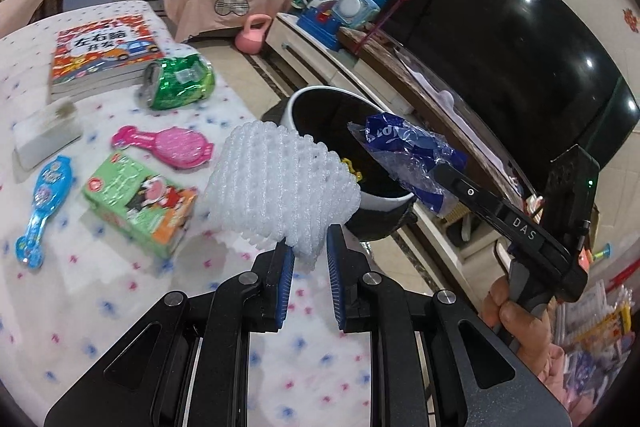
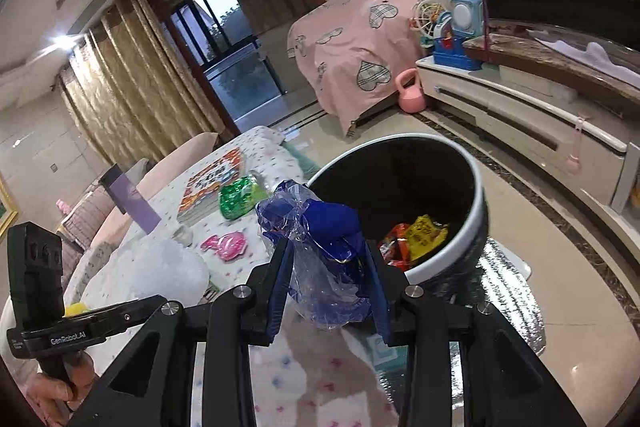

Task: Collect trash
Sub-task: 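Carry the foam net and blue bag over the bin and open both tools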

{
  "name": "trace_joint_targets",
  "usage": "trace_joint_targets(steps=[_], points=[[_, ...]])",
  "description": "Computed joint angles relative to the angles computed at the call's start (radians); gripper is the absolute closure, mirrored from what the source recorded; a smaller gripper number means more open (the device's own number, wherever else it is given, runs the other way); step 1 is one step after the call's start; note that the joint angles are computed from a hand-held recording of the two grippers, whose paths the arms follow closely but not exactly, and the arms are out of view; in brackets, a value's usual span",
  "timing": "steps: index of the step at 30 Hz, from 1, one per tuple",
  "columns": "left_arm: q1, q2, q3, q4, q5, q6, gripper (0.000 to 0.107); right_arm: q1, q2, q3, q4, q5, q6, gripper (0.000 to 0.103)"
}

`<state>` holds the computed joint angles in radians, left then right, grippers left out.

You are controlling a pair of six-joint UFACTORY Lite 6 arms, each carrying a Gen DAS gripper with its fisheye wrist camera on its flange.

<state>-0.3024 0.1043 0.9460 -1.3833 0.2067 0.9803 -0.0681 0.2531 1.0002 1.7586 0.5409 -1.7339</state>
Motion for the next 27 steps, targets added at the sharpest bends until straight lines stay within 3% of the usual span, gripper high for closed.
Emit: trace_joint_targets(steps=[17,27], points=[[-0.087,0.304,0.429,0.592,0.049,-0.561,0.092,-0.062,0.095,0.166,-0.127,-0.029,0.108,0.067],[-0.103,0.559,0.765,0.853,0.157,-0.815,0.092,-0.06,0.215,0.329,-0.308,-0.075,0.267,0.067]])
